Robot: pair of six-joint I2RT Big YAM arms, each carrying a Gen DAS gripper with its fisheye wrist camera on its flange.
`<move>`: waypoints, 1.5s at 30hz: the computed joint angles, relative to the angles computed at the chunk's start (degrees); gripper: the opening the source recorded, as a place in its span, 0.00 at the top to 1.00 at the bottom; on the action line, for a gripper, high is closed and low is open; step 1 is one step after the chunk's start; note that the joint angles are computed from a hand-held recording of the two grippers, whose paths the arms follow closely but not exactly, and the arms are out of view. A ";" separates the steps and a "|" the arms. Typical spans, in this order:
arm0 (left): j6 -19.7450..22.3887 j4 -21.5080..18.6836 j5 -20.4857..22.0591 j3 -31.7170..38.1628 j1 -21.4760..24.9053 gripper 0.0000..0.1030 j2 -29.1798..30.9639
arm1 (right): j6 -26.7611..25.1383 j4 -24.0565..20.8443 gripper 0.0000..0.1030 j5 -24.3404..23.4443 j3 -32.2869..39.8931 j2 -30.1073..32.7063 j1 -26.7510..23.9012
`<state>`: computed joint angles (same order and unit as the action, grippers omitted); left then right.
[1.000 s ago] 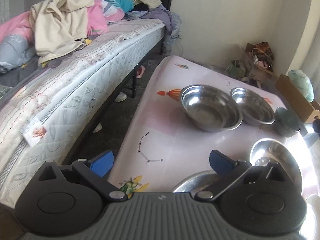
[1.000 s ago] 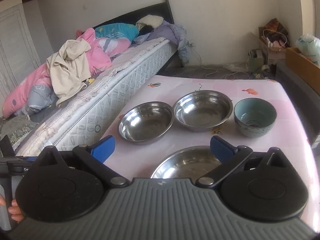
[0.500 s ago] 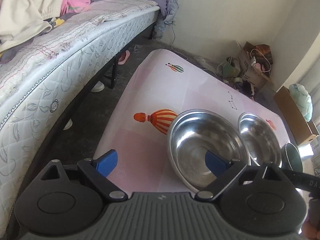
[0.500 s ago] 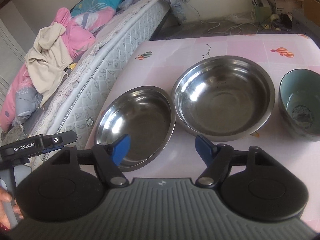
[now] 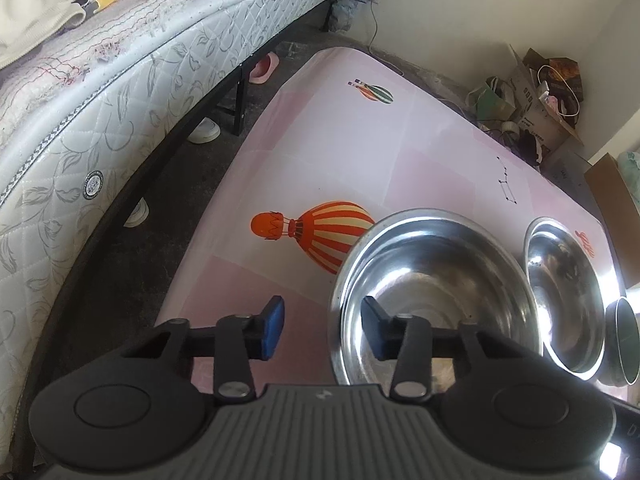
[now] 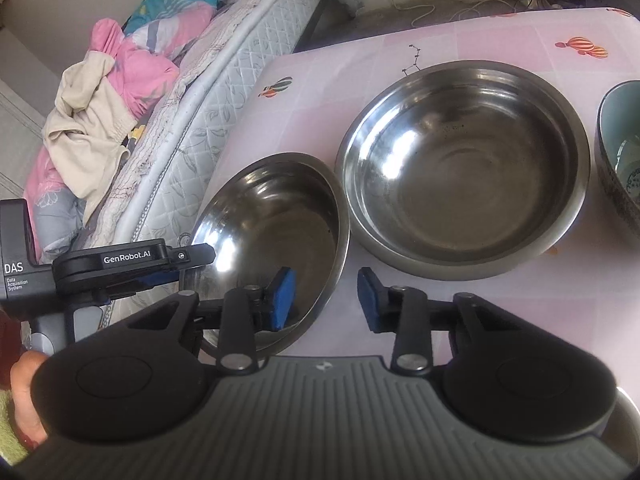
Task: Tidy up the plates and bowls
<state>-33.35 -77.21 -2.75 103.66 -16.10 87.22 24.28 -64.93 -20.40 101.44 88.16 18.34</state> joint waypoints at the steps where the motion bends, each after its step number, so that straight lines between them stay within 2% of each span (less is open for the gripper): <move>1: -0.20 -0.39 -0.20 0.38 -0.23 0.69 0.30 | 0.19 -0.05 0.73 -0.02 0.04 0.08 0.06; 2: -0.41 -0.64 -0.54 0.64 -0.43 0.70 0.51 | 0.32 -0.28 0.74 -0.15 0.23 0.18 0.09; 7: -0.69 -1.45 -1.04 1.76 -0.98 0.87 1.32 | 0.41 -0.38 0.85 -0.90 0.43 0.53 -0.09; 12: -1.26 -2.31 -2.46 2.02 -1.69 0.87 1.17 | -0.57 -0.61 0.88 -0.94 0.10 0.17 -0.07; 29: -0.94 -3.10 -5.80 -1.95 -3.51 0.88 -3.65 | -3.84 -2.05 0.87 -2.98 -1.36 -2.38 0.01; 45: -1.78 -4.89 -8.30 -0.63 -5.84 0.87 -6.22 | -4.37 -2.96 0.84 -6.22 -1.80 -5.62 -0.81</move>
<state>-35.13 -82.10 -11.05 103.03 -21.93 80.99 19.91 -67.89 -26.62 99.64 82.54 17.53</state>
